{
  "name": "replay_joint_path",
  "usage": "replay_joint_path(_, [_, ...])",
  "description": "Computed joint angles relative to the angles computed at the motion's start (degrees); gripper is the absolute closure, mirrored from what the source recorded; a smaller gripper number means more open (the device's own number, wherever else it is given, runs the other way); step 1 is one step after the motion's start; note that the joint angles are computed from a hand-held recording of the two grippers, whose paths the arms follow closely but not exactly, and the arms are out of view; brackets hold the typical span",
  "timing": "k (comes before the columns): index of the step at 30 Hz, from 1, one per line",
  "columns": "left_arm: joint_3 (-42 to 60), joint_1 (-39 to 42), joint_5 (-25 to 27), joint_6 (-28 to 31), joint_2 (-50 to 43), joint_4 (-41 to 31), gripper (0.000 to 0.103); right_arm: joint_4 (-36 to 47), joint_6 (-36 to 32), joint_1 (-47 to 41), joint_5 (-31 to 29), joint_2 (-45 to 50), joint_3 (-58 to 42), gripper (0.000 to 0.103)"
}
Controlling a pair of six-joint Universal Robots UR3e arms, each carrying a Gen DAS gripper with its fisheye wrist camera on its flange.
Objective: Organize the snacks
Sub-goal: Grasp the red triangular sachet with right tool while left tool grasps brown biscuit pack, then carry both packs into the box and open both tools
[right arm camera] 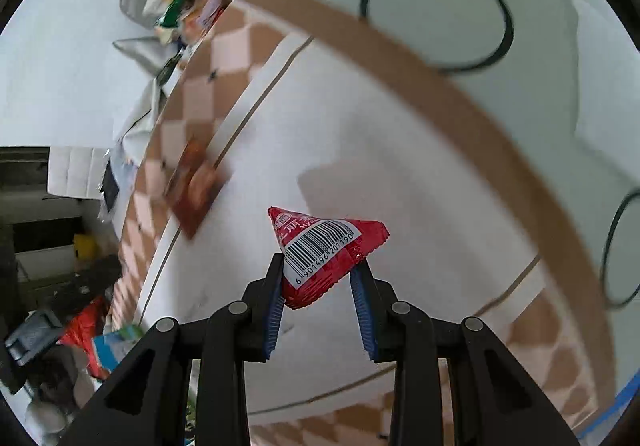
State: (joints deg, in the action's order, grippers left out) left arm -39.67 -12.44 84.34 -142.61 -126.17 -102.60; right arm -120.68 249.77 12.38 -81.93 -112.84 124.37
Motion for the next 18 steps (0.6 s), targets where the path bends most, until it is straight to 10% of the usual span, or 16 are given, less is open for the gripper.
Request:
replay_joint_path(10, [1.1,-11.2,14.8,14.8,-10.0,7.2,0.005,6.1,-15.7,-12.8,5.2,-4.7,2.3,0.069])
replay_joint_path(13, [3.5,-10.4,12.1,13.6,-11.0,5.3,0.006,6.8,-16.2,-12.5,5.4,-5.1,1.9,0.069])
replay_joint_path(18, [3.8,-8.9,7.8,10.4,-9.4,3.4,0.047,7.0,-15.9,-11.2,5.2,-4.2,0.1,0.069])
